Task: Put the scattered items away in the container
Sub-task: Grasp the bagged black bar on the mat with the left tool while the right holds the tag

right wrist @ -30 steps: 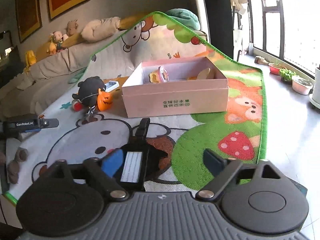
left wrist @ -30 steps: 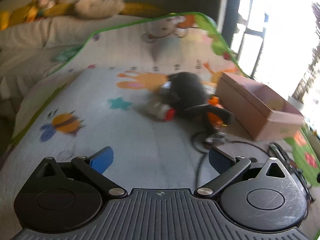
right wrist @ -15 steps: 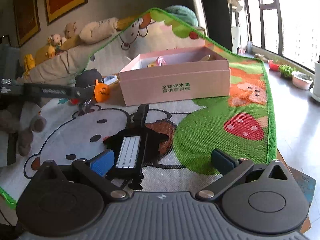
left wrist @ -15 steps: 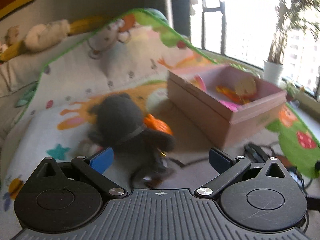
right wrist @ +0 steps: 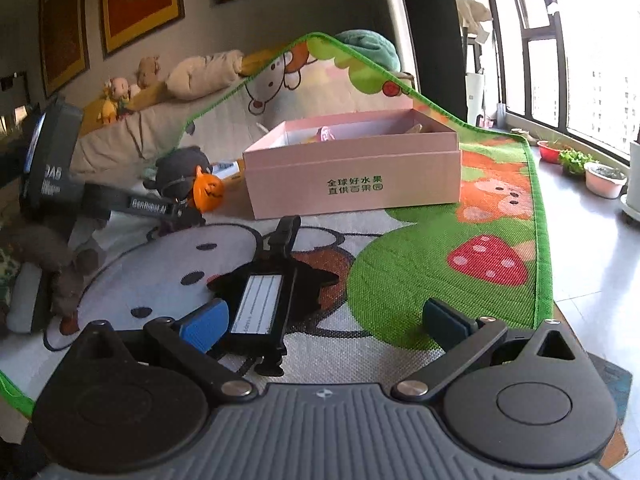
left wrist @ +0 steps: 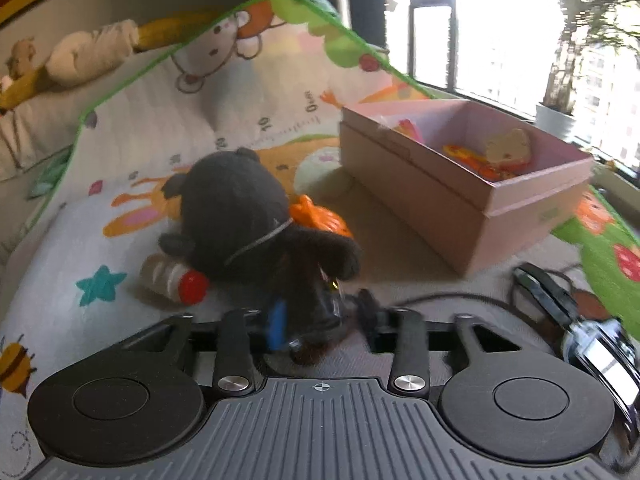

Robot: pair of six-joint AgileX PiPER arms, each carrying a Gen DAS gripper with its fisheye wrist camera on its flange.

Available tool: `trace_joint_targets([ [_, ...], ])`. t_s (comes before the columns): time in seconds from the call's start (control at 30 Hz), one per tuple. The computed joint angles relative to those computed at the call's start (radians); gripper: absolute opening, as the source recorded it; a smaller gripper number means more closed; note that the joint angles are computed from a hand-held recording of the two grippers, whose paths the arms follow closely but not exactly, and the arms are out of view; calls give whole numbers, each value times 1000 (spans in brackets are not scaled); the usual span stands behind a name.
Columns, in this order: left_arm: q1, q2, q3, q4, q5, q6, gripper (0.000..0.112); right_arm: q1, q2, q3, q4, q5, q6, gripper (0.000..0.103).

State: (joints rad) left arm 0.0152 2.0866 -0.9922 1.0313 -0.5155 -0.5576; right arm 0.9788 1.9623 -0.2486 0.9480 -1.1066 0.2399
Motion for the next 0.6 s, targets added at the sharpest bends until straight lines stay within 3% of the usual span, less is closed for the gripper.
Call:
trace_joint_targets([
  [0.2,131,-106,142,328,-147,-150,31,7,-8,-19,29,25,-44,103],
  [0.3,202,-152,210,439,-190,-169,36,8,-14,-35,51,50,-89,103],
  [0.37,221,-175,256,376,-165,-68,44,8,-18,-42,59,61,-109,103],
  [0.43,221,-184,290,212,-120,96,62,6,-26,-50,72,78,-139,103],
  [0.5,212,-177,279,88,-81,167,72,6,-33,-57,84,92,-162,103],
  [0.6,192,-161,254,-82,-38,228,78,8,-44,-64,105,112,-187,103],
])
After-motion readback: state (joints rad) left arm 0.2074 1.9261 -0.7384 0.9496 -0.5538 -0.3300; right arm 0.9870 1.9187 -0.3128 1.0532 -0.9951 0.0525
